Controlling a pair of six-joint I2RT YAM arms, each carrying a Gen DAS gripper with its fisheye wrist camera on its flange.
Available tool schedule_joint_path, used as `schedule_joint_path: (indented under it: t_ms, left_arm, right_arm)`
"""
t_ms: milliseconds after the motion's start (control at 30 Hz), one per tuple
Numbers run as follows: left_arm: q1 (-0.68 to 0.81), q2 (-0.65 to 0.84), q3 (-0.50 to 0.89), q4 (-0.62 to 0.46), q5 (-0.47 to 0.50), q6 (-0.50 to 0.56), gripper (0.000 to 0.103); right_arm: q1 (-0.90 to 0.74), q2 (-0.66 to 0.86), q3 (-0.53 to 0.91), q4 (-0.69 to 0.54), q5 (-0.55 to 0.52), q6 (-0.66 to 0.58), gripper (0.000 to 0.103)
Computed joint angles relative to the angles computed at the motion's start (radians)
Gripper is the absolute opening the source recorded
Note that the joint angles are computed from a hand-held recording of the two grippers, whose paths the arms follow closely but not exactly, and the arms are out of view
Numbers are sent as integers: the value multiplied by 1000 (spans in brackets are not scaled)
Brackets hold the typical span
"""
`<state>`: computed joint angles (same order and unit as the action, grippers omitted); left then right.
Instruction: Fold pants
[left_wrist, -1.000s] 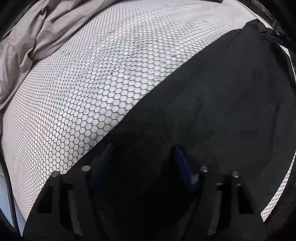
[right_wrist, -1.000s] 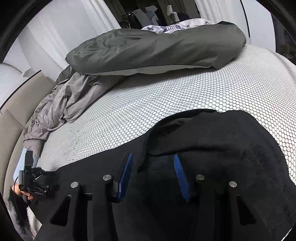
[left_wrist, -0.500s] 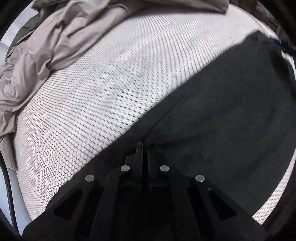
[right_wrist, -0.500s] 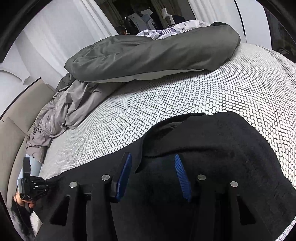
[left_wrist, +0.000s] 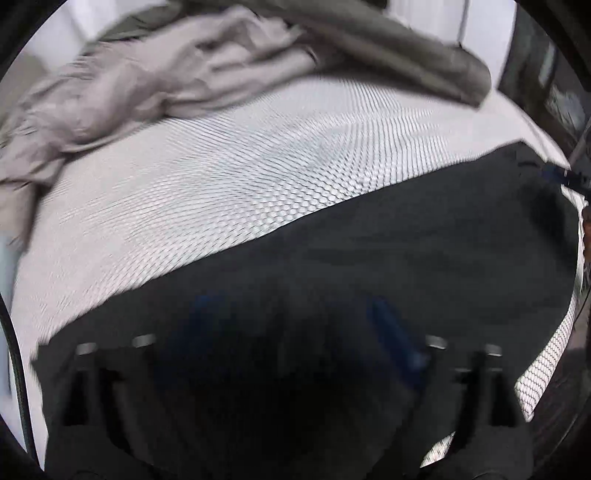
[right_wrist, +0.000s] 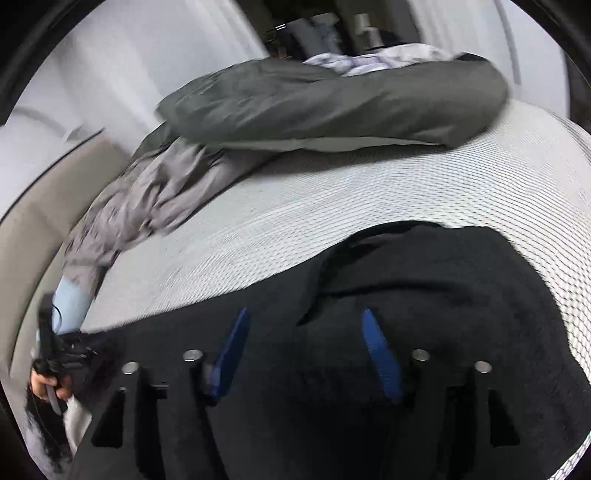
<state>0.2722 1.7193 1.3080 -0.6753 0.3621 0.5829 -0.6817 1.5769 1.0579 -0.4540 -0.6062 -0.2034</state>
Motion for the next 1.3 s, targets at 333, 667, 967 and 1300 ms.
schedule_joint_path:
  t_ms: [333, 667, 967, 1300]
  left_arm:
    - [305, -36, -254, 28, 76, 137, 88]
    - [383, -461, -465, -61, 171, 143, 79]
    - [-271, -814, -751, 99, 71, -288, 83]
    - [-343, -820, -874, 112, -31, -289, 86]
  right_arm:
    - [176, -260, -247, -67, 51, -272, 87]
    - [-65, -322, -435, -18, 183, -522, 87]
    - [251, -503, -545, -38, 231, -375, 88]
    - [-360, -270, -447, 131, 249, -647, 89]
